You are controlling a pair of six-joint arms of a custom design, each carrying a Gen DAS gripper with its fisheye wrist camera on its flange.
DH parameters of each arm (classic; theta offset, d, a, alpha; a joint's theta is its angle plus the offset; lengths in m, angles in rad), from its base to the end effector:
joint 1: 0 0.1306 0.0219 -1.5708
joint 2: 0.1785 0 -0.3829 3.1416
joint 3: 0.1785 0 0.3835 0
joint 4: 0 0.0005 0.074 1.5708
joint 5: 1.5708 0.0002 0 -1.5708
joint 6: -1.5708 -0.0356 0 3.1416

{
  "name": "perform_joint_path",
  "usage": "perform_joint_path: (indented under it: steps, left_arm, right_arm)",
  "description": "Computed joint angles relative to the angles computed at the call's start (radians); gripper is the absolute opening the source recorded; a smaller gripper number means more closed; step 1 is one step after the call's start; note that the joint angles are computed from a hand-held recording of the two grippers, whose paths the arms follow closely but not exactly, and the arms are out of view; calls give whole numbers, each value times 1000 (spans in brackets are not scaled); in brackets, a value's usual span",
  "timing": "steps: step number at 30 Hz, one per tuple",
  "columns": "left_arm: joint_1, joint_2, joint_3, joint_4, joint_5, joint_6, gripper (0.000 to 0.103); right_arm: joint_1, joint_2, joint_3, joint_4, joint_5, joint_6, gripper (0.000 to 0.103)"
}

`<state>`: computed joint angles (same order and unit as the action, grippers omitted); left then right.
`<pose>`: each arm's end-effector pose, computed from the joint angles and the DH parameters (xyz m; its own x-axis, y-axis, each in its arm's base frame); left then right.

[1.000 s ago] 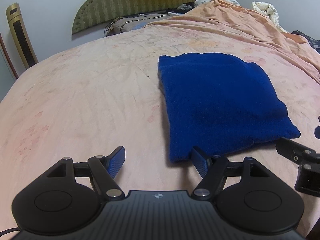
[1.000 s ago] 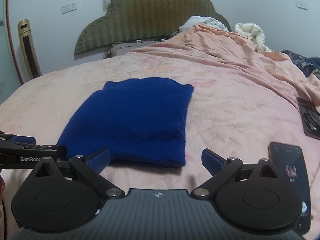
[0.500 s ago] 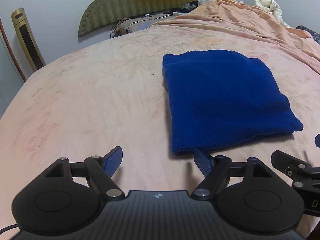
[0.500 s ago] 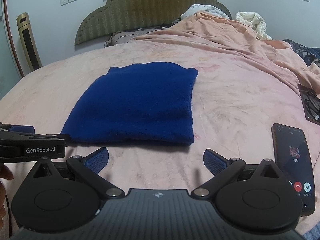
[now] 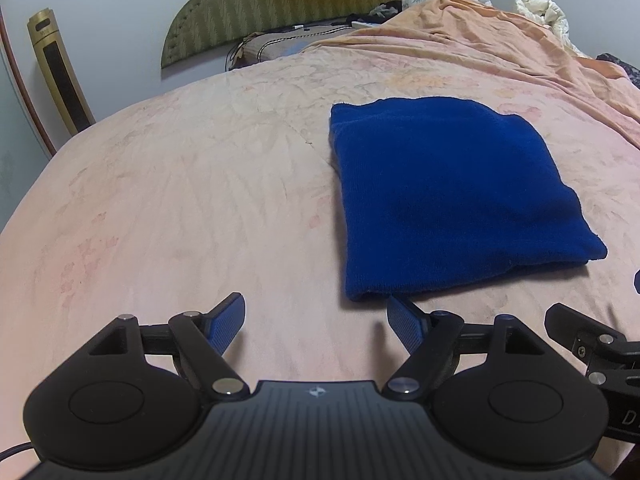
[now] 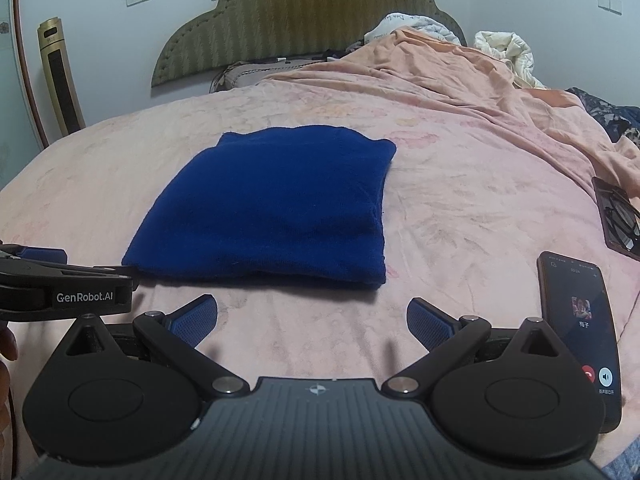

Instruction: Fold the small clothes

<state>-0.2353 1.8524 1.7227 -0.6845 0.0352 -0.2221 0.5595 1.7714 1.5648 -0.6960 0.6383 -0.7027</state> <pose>0.6290 -0.1526 0.3443 -0.6333 0.3782 -0.6752 0.4060 0.9051 0.1262 0.5220 0.3013 0.3270 -0.5809 0.2486 -0.7751 0.3434 0.9382 0.0435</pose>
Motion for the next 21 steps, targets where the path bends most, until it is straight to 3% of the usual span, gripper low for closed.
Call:
perform_joint_path:
  steps: [21]
  left_arm:
    - [-4, -9, -12, 4, -10, -3, 78]
  right_arm:
    - [10, -8, -6, 4, 9, 7, 102]
